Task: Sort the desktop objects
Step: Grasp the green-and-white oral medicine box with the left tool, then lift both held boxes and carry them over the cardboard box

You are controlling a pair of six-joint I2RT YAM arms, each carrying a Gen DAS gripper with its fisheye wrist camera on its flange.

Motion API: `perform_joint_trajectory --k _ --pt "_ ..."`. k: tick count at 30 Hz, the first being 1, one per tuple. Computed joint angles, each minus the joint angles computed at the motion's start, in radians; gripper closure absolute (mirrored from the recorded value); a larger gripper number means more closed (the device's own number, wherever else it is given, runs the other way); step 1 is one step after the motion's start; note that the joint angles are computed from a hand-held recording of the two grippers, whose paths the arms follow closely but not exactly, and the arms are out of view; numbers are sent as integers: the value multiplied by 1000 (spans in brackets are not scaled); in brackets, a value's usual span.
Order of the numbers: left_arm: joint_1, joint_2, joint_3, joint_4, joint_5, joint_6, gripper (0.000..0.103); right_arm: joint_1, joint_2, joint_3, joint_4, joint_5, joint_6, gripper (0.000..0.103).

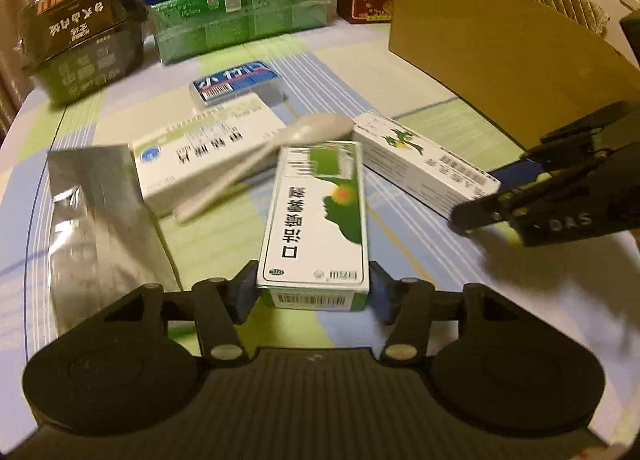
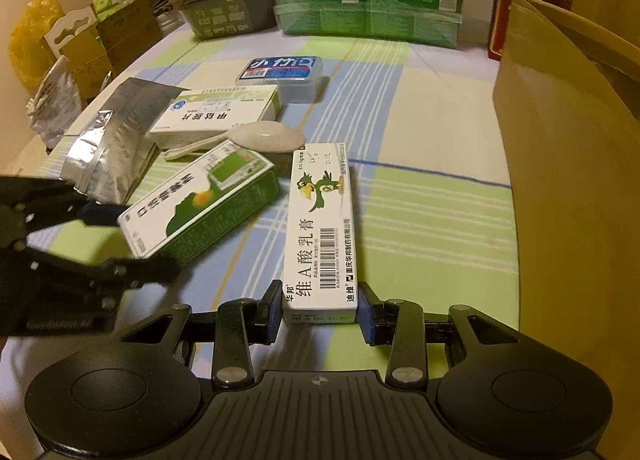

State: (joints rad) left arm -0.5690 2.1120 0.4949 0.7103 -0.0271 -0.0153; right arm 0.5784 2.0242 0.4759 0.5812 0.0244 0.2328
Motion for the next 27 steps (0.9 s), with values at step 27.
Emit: perform_joint_trajectory --k 27 --pt "-164 -74 -56 -28 -125 -154 42 75 21 -66 84 50 -40 61"
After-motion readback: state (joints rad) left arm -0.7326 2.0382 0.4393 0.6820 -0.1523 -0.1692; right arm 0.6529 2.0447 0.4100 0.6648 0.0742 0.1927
